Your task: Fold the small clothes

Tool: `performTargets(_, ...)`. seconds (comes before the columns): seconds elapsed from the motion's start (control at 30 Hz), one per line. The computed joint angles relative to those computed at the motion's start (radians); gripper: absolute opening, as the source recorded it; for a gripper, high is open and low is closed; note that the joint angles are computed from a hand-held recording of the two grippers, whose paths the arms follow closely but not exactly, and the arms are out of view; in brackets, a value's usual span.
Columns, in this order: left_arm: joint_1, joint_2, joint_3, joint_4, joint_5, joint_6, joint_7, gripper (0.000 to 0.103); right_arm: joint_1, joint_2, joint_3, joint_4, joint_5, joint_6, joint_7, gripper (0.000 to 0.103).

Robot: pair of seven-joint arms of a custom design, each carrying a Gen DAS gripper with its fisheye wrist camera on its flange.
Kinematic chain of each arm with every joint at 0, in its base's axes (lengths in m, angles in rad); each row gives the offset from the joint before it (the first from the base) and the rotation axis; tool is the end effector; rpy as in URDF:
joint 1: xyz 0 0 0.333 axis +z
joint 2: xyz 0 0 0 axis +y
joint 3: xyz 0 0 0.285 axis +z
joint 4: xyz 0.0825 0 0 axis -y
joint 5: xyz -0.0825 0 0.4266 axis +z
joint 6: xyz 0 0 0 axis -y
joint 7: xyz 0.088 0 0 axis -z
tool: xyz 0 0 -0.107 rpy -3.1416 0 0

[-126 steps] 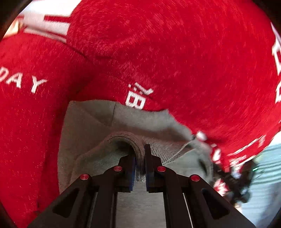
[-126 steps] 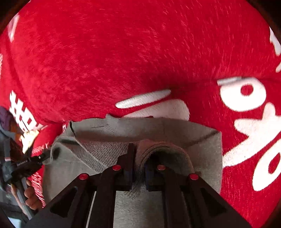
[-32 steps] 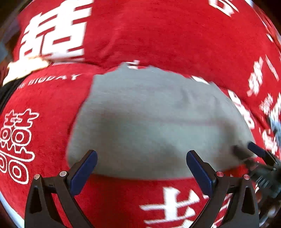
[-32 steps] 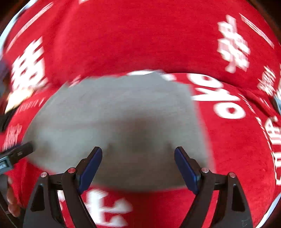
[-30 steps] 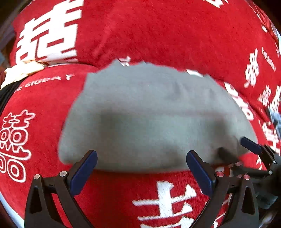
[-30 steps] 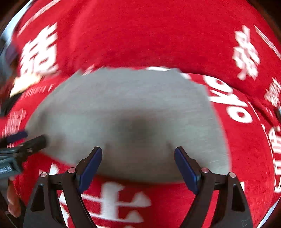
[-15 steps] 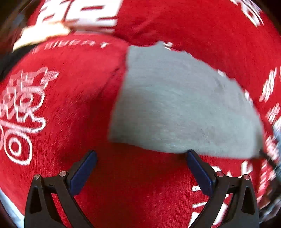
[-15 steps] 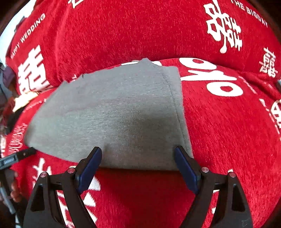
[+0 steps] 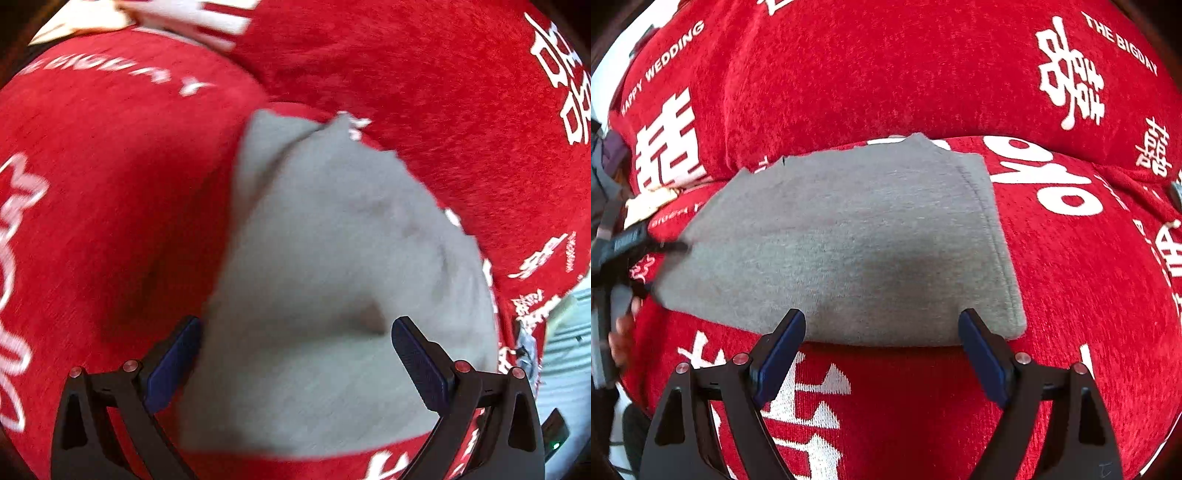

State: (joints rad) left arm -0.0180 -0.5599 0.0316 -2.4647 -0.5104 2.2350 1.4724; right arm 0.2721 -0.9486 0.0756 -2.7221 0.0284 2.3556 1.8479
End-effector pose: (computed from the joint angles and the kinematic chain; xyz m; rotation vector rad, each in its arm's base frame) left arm 0.4679 -0.0080 0.4874 2.3881 -1.6487 0.8203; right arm 0.3609 0.1305 0.5192 -1.8889 1.8087 -0.4078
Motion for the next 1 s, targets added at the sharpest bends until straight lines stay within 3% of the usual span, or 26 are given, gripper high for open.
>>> performTargets(0.17,-0.009,0.098,-0.039,0.076,0.068,0.043,0.047,0.098,-0.008,0.049,0.012,0.036,-0.012,-0.007,0.007,0.087)
performTargets(0.23,-0.007,0.086,-0.045,0.06,0.092,0.08,0.066,0.082,-0.006,0.08,0.015,0.061,-0.016,-0.006,0.008,0.087)
performTargets(0.3,-0.018,0.066,-0.019,0.043,0.057,0.091,0.097,0.057,-0.004,0.128,0.023,0.095,-0.03,0.01,-0.003,0.087)
performTargets(0.5,-0.011,0.056,0.031,0.038,-0.039,0.063,0.14,0.027,-0.031,0.393,0.086,0.286,-0.131,0.051,0.018,0.087)
performTargets(0.63,0.003,0.055,0.001,0.048,-0.004,0.066,0.134,0.026,-0.03,0.604,0.1,0.45,-0.208,0.011,0.054,0.088)
performTargets(0.73,0.0,0.056,0.007,0.048,-0.006,0.062,0.146,0.026,-0.017,0.692,0.067,0.534,-0.188,-0.006,0.095,0.092)
performTargets(0.8,0.003,0.074,0.018,0.058,-0.022,0.037,0.139,0.039,-0.014,0.738,0.053,0.578,-0.186,-0.024,0.125,0.101)
performTargets(0.87,0.004,0.077,0.021,0.054,-0.047,0.046,0.143,0.041,-0.006,0.752,0.048,0.587,-0.209,-0.025,0.119,0.102)
performTargets(0.93,0.006,0.077,0.01,0.052,-0.038,0.059,0.15,0.039,0.001,0.744,0.043,0.579,-0.215,-0.021,0.118,0.102)
performTargets(1.0,0.005,0.072,-0.001,0.049,-0.026,0.078,0.159,0.025,0.005,0.737,0.038,0.566,-0.212,-0.004,0.116,0.102)
